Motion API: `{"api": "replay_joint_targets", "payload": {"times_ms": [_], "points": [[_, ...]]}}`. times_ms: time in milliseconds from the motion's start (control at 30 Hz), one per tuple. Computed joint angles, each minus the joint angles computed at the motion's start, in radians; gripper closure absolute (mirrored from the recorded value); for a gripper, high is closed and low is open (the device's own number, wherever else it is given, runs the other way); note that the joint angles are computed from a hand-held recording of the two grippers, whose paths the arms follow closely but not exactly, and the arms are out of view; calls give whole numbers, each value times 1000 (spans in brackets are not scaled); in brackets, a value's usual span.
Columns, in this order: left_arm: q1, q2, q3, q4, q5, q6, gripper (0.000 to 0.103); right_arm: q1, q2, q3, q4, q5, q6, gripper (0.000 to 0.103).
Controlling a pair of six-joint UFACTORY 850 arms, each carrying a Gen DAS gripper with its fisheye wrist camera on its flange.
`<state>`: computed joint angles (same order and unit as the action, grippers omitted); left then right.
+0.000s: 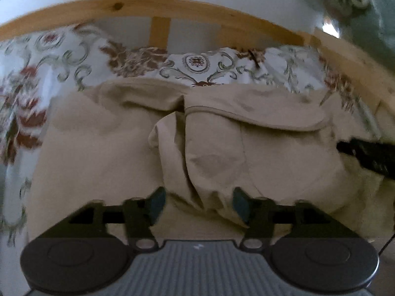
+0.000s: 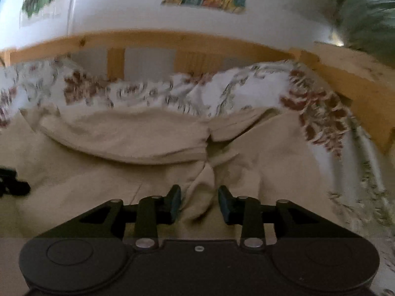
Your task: Fold large clothes
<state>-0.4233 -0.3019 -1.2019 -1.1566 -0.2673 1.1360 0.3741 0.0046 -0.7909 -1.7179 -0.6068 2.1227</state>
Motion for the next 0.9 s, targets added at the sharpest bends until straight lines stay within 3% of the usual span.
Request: {"api": "replay_joint_targets", "payload": {"times_ms": [67, 200, 267, 400, 533, 600, 700, 800, 900], "points": [[10, 51, 46, -41, 0, 24, 26, 35, 79, 50, 8, -8, -17, 44], [25, 177, 155, -153, 9, 141, 5, 188, 243, 153, 99, -97, -132, 26], [30, 251, 220, -189, -1, 201, 2, 263, 314, 194, 151, -128, -181, 12], [20, 394, 346, -211, -7, 283, 1, 438, 420, 246, 273, -201, -273, 1], [17, 497, 452, -128, -69, 306, 1, 569, 444, 258, 408, -173, -422, 1], [19, 538, 505, -142, -105, 373, 1, 593, 417, 241, 517, -122, -596, 1], [26, 565, 547, -94, -168, 350, 1, 577, 364, 215, 645, -33, -810, 1], [48, 564, 556, -52, -255, 338, 1, 548, 321, 195, 749, 13, -922, 1], [63, 569, 563, -53, -319, 398, 1, 548, 309, 191, 707, -7, -886, 2]]}}
